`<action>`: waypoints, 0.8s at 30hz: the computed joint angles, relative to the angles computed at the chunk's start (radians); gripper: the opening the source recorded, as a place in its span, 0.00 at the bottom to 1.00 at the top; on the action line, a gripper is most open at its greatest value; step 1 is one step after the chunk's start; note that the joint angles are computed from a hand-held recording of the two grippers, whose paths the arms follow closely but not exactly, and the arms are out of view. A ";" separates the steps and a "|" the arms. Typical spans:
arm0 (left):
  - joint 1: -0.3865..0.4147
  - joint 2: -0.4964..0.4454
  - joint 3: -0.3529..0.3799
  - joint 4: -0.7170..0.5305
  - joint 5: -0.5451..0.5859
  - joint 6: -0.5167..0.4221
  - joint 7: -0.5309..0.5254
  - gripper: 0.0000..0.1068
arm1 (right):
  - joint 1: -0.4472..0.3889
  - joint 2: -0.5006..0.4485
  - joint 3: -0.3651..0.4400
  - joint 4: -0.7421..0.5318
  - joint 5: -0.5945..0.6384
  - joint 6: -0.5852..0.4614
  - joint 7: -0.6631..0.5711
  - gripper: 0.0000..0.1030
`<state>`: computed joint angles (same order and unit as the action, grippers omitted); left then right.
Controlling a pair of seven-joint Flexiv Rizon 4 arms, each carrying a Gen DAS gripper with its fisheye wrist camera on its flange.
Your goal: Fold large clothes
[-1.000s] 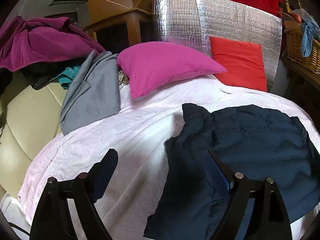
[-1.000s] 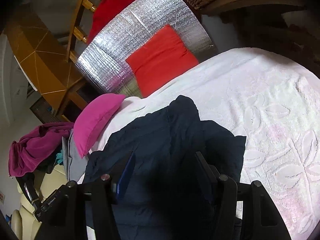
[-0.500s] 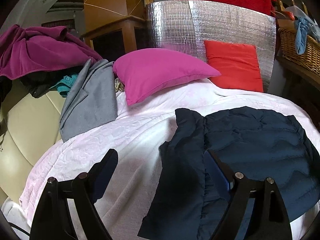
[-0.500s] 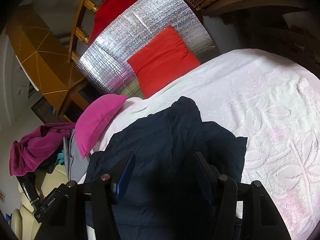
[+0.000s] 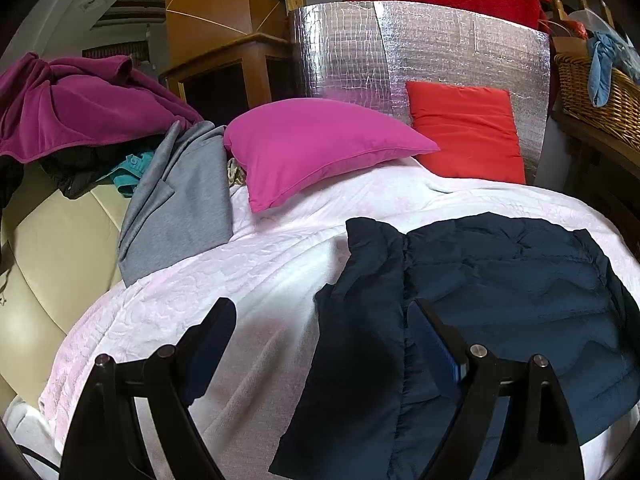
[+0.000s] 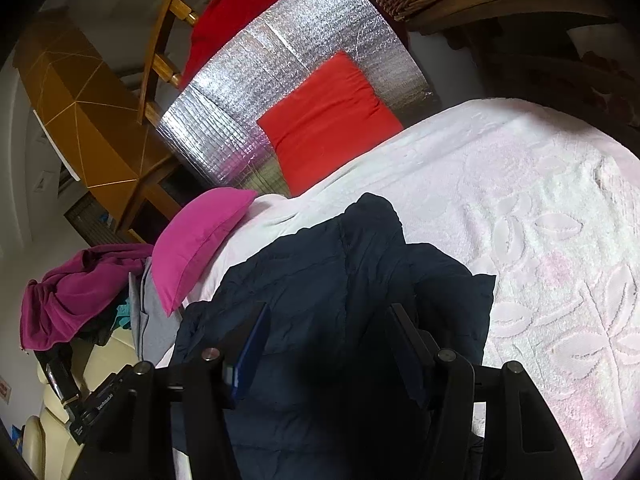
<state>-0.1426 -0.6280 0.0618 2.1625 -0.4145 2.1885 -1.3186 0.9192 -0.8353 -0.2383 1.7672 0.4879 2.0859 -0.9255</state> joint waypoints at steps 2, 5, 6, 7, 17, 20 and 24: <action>-0.008 -0.001 0.004 -0.003 -0.006 -0.001 0.004 0.82 | -0.003 0.001 0.002 -0.001 -0.004 -0.002 -0.001 0.62; -0.020 -0.004 0.010 -0.005 -0.019 -0.002 0.015 0.82 | -0.007 0.001 0.006 -0.001 -0.010 -0.004 -0.001 0.62; -0.023 -0.004 0.011 -0.006 -0.022 -0.001 0.018 0.82 | -0.008 0.001 0.008 -0.002 -0.013 -0.005 0.000 0.62; -0.025 -0.005 0.012 -0.007 -0.025 0.000 0.020 0.82 | -0.013 0.001 0.014 -0.003 -0.019 -0.005 0.001 0.62; -0.020 -0.002 0.005 -0.001 -0.025 0.008 0.024 0.82 | -0.021 -0.004 0.026 -0.011 -0.065 -0.013 -0.006 0.62; -0.017 0.000 0.004 0.000 -0.022 0.006 0.025 0.82 | -0.021 -0.006 0.028 -0.015 -0.071 -0.019 -0.005 0.62; -0.026 0.000 0.014 -0.009 -0.040 -0.046 0.050 0.82 | -0.028 -0.011 0.032 -0.025 -0.092 -0.043 0.006 0.62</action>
<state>-0.1688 -0.6281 0.0756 2.1537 -0.4545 2.1421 -1.2690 0.8916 -0.8459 -0.2062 1.7426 0.3957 2.0428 -0.9192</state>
